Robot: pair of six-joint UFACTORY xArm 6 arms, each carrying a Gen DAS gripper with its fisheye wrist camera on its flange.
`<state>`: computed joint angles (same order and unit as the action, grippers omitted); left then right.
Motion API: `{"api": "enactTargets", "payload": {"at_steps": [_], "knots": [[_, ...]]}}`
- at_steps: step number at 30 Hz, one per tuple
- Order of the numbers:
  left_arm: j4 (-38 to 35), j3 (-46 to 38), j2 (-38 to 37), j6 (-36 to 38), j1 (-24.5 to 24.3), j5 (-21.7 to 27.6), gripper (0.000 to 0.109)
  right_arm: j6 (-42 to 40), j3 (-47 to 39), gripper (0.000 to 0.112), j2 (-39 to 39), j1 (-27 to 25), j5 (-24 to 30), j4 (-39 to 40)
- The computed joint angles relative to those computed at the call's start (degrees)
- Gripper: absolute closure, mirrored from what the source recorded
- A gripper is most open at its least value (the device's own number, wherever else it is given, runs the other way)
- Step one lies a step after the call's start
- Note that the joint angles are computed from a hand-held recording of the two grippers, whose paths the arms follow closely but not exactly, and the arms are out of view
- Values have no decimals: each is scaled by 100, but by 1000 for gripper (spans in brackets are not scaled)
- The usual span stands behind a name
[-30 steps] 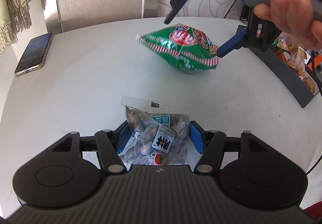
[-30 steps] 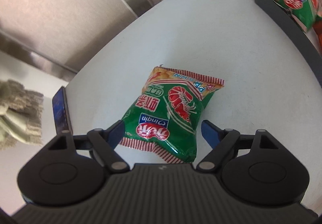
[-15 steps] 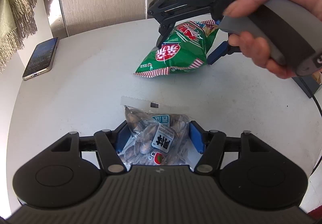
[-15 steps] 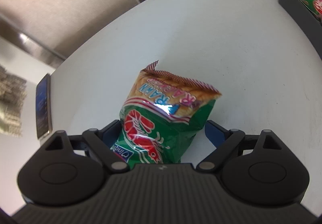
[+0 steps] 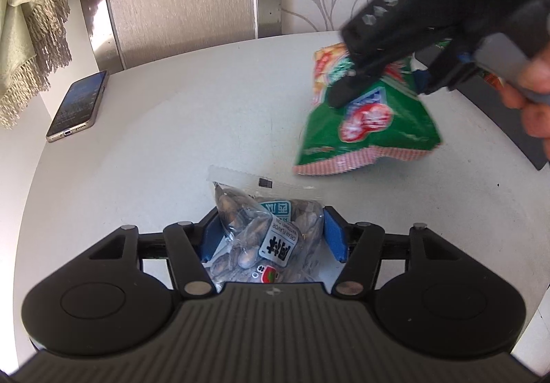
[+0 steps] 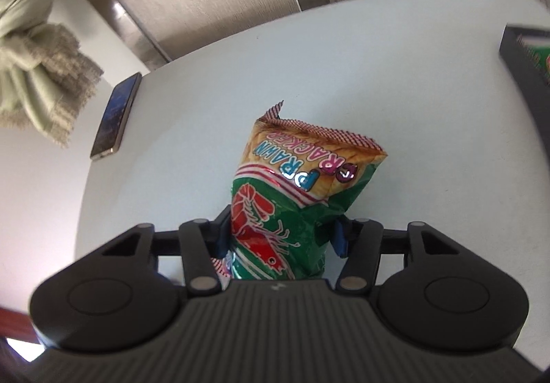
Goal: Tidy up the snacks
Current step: 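Close the right tool on the green prawn cracker bag and lift it, then carry the seed bag and the chip bag over the box with both tools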
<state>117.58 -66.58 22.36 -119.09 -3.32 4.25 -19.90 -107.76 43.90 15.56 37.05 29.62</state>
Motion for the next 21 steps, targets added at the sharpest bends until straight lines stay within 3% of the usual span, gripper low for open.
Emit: {"api": "enactTargets", "payload": {"at_steps": [11, 16, 21], "knots": [[-658, 137, -178, 517, -337, 509, 45, -2058, 1981, 56, -1464, -387, -693, 1435], [-882, -79, -139, 773, -477, 442, 45, -2787, 2780, 56, -2136, -565, -985, 2089], [-632, -437, -10, 777, -717, 374, 45, -3343, 3431, 56, -2735, -742, -1300, 2597]]}}
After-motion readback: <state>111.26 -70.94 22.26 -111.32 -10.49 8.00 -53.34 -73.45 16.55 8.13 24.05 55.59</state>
